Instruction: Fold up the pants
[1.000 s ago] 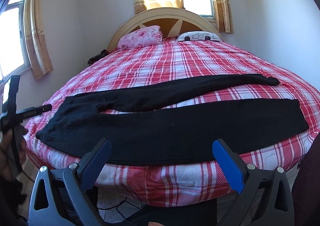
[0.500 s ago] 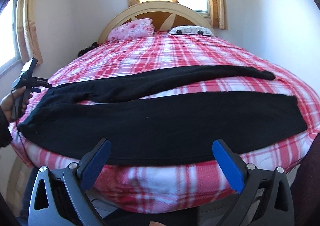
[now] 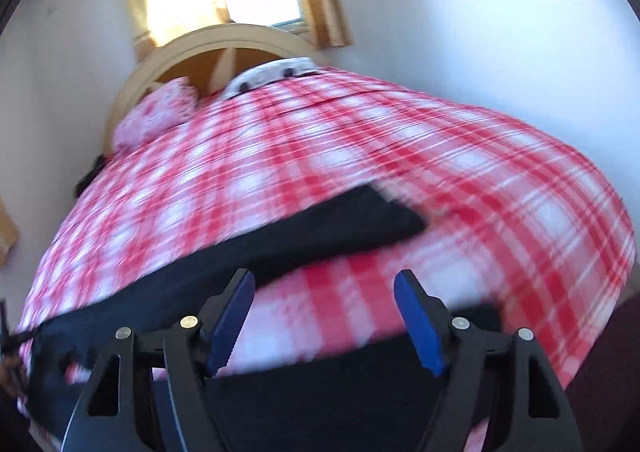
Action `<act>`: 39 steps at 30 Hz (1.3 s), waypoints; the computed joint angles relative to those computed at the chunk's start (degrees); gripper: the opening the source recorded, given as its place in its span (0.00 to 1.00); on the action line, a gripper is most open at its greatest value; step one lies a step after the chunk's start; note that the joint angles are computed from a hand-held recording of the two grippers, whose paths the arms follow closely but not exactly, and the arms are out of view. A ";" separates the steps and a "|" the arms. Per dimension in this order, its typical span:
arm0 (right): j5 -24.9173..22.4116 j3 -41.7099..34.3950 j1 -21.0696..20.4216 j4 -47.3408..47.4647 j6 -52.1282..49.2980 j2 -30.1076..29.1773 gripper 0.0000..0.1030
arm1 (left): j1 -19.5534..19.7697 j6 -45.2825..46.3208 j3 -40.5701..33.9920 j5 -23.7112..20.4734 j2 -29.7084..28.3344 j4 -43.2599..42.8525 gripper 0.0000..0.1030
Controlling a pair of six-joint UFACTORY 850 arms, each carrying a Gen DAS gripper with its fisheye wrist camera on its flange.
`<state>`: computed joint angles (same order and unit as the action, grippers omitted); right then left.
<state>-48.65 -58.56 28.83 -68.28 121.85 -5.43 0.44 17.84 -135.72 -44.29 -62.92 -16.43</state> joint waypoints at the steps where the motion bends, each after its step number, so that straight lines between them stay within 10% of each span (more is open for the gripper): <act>1: 0.48 -0.25 -2.67 0.68 -2.87 0.20 0.71 | -0.14 -0.41 0.08 0.17 0.08 0.73 0.52; 8: 11.42 -7.68 -18.01 12.32 -22.82 -6.79 0.70 | -0.40 -1.32 -1.49 0.89 -1.07 1.61 0.52; 17: 14.11 -17.86 -23.88 29.20 -46.79 -17.88 0.69 | -0.37 0.58 0.31 3.52 -0.42 0.27 0.52; 20: 16.79 -19.08 -24.81 34.77 -53.16 -18.77 0.24 | -0.58 0.64 0.41 3.63 -0.27 1.00 0.49; 23: 17.40 -19.76 -24.57 36.65 -56.37 -18.85 0.09 | -0.40 1.74 -0.84 2.51 -0.71 -0.43 0.34; 25: 17.48 -19.61 -24.08 35.43 -55.23 -18.25 0.08 | 0.11 4.63 -2.27 0.55 -1.34 -4.90 0.17; 39: 14.87 -9.83 -17.19 -1.19 -20.55 -3.92 0.08 | 4.00 30.69 17.40 8.45 11.99 -36.02 0.16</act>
<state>-33.78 -68.39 11.65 -69.47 101.30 -9.35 4.44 48.53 -118.32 -35.84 -50.92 -52.46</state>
